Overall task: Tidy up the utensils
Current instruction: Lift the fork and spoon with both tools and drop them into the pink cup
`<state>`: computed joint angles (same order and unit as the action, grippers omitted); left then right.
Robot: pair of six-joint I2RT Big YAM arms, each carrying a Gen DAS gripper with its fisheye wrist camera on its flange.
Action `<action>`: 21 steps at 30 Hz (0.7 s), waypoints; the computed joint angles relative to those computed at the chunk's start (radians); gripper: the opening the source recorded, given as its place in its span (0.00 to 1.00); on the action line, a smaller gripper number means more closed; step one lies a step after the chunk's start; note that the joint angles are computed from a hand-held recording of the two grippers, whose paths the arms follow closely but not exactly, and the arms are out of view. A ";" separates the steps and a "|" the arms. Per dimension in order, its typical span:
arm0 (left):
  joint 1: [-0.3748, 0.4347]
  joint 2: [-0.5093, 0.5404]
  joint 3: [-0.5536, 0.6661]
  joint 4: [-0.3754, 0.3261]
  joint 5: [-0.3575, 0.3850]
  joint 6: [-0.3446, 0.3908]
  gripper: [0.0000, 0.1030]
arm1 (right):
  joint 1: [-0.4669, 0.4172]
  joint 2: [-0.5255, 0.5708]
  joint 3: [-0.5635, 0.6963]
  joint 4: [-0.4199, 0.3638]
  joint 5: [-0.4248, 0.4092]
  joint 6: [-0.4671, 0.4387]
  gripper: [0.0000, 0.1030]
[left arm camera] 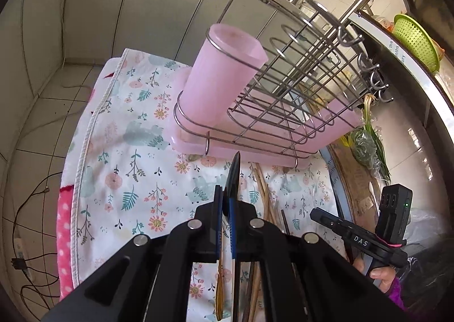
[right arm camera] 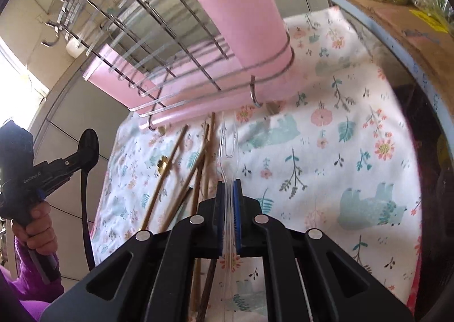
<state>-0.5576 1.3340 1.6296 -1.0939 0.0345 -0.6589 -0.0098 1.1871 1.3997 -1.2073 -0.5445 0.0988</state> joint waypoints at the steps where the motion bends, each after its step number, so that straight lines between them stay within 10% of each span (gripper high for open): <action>1: 0.000 -0.005 0.001 0.009 -0.005 0.001 0.03 | 0.003 -0.006 0.000 0.021 -0.001 0.013 0.06; 21: -0.001 0.018 0.265 0.237 -0.254 0.117 0.03 | -0.069 0.031 0.321 0.392 0.016 0.106 0.06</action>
<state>-0.5591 1.3521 1.8943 -0.8569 -0.2196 -0.5420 -0.0787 1.2177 1.7202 -0.8155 -0.5282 0.2049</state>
